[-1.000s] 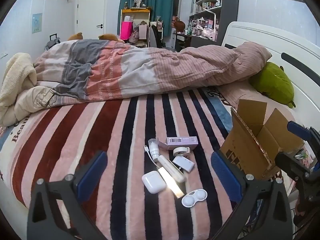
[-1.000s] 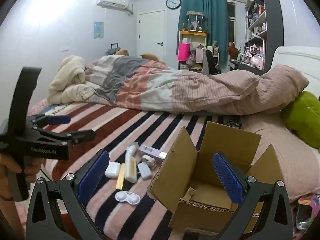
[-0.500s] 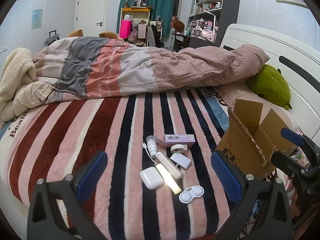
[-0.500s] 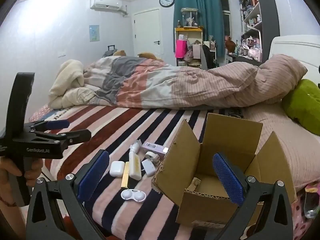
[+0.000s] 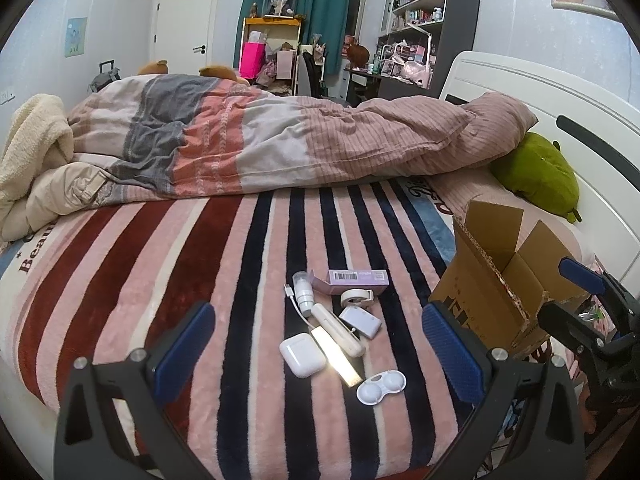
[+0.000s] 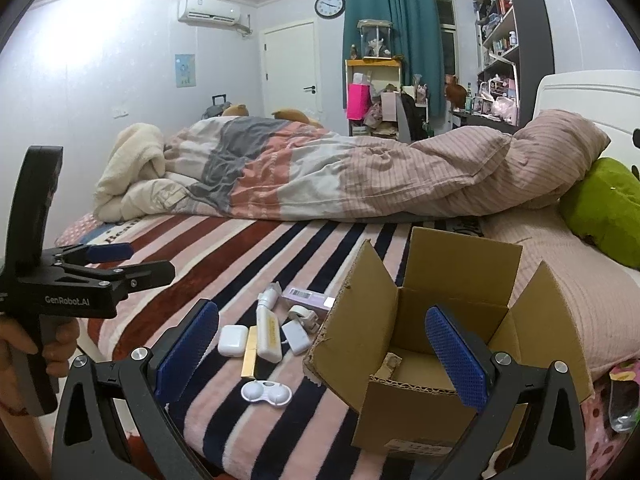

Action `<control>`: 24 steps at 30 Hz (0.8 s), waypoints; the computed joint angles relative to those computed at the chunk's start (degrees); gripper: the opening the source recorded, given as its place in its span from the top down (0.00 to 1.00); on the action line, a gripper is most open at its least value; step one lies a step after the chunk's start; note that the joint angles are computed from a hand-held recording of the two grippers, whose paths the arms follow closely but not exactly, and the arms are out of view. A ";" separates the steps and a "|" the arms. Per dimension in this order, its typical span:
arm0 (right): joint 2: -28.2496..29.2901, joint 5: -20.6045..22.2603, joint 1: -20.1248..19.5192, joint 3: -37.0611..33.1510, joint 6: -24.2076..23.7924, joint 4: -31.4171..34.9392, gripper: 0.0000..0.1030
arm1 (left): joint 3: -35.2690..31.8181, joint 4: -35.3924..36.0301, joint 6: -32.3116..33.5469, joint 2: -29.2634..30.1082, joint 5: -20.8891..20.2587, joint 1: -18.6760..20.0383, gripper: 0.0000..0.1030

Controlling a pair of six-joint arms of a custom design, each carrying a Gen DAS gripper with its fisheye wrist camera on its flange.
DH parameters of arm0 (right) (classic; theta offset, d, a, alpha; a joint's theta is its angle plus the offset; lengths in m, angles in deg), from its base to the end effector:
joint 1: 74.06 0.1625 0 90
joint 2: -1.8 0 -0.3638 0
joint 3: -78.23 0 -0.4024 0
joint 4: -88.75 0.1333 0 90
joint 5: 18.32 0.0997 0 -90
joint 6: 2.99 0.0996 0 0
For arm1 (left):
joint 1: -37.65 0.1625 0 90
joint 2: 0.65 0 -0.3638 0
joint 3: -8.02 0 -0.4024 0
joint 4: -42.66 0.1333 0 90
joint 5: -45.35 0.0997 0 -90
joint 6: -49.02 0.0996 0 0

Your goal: Organize rigid objects

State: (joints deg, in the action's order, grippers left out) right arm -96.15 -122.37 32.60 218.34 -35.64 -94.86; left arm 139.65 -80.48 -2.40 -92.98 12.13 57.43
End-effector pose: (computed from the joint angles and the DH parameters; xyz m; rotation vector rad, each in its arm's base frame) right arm 0.2151 -0.3382 0.2705 0.9232 -2.3731 1.1692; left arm -0.2936 -0.3358 0.2062 0.4539 2.3211 -1.0535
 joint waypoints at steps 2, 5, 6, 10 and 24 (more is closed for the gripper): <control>-0.11 -0.15 -0.04 0.04 0.05 -0.07 0.00 | 0.26 -0.27 0.13 -0.31 -0.12 -0.05 0.00; 0.17 -0.56 0.41 -0.10 0.37 -0.02 0.00 | 0.33 -0.03 -0.01 -0.43 -0.04 -0.09 0.00; 0.20 -0.61 0.46 -0.11 0.42 -0.02 0.00 | 0.35 0.07 -0.09 -0.49 -0.05 -0.13 0.00; 0.55 -1.09 0.82 -0.28 0.53 -0.21 0.00 | 0.29 1.37 -0.78 -0.69 0.24 -0.26 0.00; -0.34 -0.25 0.05 0.33 0.40 -0.30 0.00 | 0.22 2.32 -1.32 -0.92 0.40 -0.21 0.00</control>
State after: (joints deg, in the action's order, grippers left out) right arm -96.49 -122.62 32.66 218.68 -35.24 -95.16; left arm 139.87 -78.16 -3.72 -93.90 12.53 57.22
